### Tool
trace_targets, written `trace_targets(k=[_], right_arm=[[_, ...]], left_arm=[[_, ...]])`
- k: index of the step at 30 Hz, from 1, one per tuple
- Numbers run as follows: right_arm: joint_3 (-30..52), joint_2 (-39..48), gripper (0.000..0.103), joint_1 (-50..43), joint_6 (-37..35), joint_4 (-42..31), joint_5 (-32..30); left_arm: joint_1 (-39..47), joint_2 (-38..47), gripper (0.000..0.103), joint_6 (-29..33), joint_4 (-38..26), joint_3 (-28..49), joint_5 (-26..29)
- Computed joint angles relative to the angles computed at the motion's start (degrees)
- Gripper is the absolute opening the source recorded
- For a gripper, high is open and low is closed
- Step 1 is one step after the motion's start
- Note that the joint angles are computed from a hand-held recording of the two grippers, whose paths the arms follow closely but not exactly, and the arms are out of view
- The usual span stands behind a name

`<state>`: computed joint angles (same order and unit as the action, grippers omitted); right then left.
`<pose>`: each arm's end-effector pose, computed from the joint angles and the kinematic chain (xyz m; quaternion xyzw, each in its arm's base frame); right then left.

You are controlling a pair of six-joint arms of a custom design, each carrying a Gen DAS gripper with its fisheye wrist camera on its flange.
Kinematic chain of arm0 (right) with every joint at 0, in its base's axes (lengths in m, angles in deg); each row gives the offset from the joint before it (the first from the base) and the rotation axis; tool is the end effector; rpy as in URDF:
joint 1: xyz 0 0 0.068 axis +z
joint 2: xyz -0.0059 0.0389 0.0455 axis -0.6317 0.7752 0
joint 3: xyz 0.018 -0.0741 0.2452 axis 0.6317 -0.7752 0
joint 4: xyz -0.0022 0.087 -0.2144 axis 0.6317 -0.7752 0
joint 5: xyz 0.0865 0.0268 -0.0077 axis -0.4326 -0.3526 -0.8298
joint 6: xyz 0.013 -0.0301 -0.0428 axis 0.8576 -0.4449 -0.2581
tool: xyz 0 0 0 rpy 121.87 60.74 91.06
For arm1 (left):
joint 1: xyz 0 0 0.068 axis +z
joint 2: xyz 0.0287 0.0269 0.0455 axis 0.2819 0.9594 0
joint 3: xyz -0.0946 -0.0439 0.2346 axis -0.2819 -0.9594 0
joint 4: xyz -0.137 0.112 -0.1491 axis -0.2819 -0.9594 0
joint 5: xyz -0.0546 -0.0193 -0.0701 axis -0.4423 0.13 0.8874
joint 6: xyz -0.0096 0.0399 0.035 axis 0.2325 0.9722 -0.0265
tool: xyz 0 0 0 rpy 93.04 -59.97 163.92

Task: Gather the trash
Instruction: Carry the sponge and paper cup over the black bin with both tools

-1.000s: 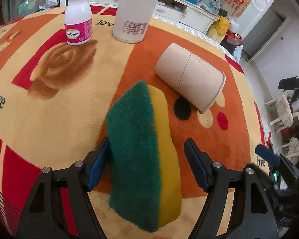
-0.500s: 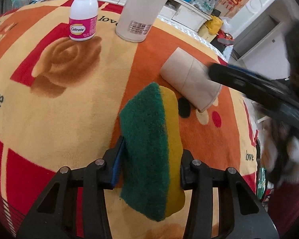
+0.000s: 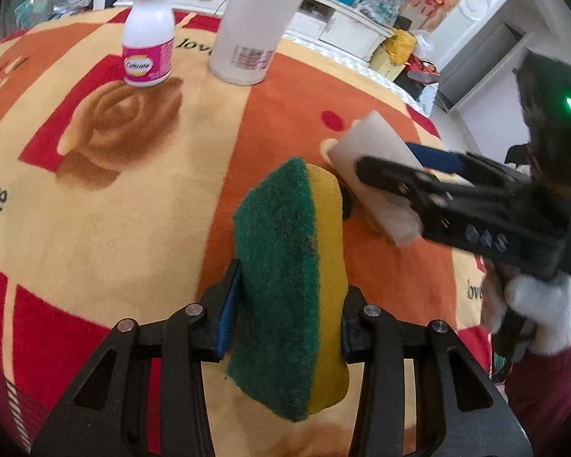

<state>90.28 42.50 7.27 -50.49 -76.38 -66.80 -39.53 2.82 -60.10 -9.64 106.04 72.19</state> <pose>0.2781 0.2965 0.1147 -0.3459 0.9070 0.1375 0.1969 0.1149 -0.1536 0.1342 -0.0902 0.9522 -0.1660 0.2402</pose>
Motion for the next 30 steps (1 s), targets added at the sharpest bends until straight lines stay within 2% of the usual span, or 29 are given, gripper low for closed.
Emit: trace_targets(k=[3,8,13,22,30], right_arm=[[-11.12,-8.68,0.067,0.11,2.10,4.40,1.11],[-26.61,-20.92,0.066,-0.26,5.88,9.56,1.62],[-38.46,-32.88,0.062,-1.24,8.35,10.54,2.85],[-50.08,-46.01,0.058,-5.40,10.26,9.65,0.99],[-52.33,-58.23,0.058,-8.69,9.48,2.72,0.61]], left_arm=[[-4.07,0.94,0.039,-1.70,-2.46,2.43,-2.46],[-9.02,5.14,0.037,-4.37,-2.76,5.99,-4.21],[-14.28,10.79,0.035,-5.99,-3.37,11.52,-5.68],[-18.75,18.05,0.031,-6.41,-5.66,20.24,-6.95],[-20.67,19.98,0.026,-6.05,-8.28,25.11,-7.77]])
